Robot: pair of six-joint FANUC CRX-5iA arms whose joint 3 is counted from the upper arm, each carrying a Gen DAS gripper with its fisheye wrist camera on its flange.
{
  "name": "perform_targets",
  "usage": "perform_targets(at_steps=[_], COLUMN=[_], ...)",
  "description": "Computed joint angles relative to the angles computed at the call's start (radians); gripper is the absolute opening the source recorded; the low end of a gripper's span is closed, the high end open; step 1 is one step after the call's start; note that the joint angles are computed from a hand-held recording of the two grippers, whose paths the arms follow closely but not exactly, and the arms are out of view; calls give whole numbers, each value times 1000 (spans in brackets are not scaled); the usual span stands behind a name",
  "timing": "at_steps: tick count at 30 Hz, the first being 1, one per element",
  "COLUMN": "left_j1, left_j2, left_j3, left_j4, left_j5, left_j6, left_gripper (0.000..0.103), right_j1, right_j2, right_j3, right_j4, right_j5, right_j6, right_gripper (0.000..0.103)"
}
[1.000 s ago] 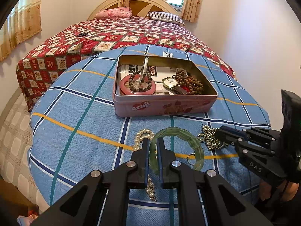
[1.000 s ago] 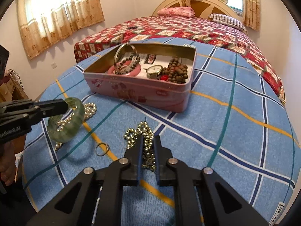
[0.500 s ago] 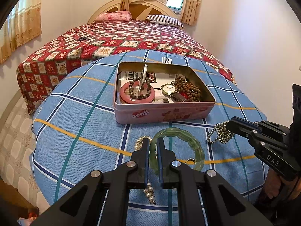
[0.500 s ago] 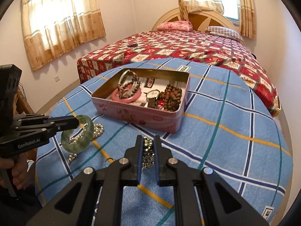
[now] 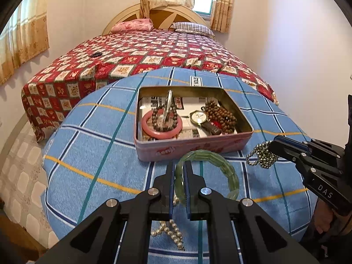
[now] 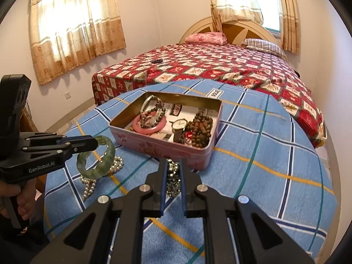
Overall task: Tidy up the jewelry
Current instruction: 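Carry the jade bangle and gold bead chain over the tin with both grippers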
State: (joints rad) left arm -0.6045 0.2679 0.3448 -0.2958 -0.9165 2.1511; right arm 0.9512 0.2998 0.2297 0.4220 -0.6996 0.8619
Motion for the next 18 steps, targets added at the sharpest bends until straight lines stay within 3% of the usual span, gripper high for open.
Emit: perform_targets(at_steps=[18], left_j1=[15], left_j2=[58], left_j3=[128], left_j4=[-39], left_j5=[-25], left_j6=[-40], left_gripper=[7], right_j1=[-32], right_j2=[67], right_j3=[133], right_j4=[-16], right_j5=[5], right_j6=[90], right_gripper=[13])
